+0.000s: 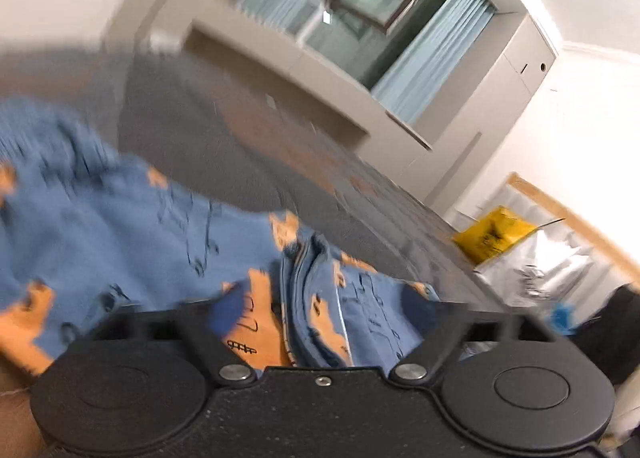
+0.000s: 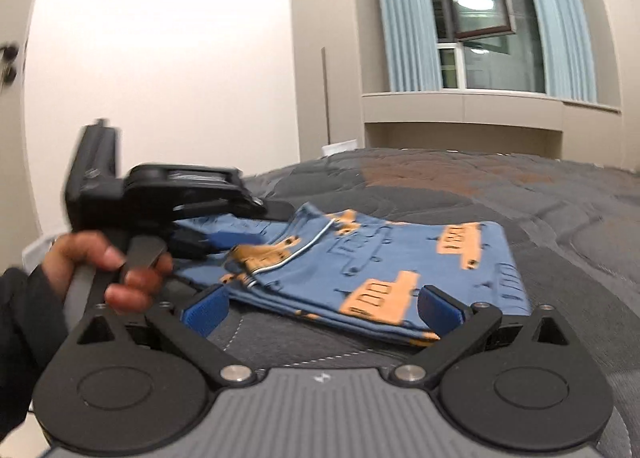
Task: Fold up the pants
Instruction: 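Open both tools and release the folded pants onto the mattress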
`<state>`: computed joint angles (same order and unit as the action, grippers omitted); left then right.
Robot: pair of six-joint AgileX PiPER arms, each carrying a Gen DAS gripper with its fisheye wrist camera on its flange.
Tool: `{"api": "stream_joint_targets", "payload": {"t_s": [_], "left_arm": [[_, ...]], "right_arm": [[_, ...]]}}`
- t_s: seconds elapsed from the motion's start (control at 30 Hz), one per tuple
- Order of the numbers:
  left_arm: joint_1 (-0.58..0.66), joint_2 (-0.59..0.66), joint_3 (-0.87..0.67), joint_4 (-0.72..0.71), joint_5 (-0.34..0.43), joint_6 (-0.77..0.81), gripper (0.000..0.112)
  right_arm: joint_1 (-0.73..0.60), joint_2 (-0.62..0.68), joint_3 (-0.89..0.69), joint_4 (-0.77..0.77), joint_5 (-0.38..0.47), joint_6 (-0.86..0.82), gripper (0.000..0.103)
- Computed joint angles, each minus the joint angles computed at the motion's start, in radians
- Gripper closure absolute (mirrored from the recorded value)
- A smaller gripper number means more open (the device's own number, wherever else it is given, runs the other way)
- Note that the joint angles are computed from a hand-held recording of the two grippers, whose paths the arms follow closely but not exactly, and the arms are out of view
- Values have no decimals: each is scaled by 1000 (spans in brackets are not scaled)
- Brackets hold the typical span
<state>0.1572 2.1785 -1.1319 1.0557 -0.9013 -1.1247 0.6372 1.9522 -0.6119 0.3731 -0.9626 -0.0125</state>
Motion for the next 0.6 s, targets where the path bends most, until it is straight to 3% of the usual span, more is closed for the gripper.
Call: {"api": "stream_joint_targets", "payload": {"t_s": [0.07, 0.13, 0.27, 0.4, 0.47, 0.6], "left_arm": [[-22, -60, 121, -167, -24, 167, 15], [-33, -108, 191, -230, -16, 222, 12], [-139, -218, 328, -593, 121, 514, 10], [-268, -262, 372, -963, 195, 850, 10], [-298, -272, 334, -1039, 259, 921, 10], [-328, -258, 225, -1029, 376, 1012, 10]], "right_arm": [[-17, -10, 40, -24, -41, 34, 0], [-31, -22, 81, -35, -74, 51, 0], [-30, -35, 149, 50, -128, 34, 0], [-32, -50, 212, 127, -176, 29, 0], [-40, -64, 236, 163, -187, 6, 0], [-108, -85, 208, 186, -174, -140, 0]]}}
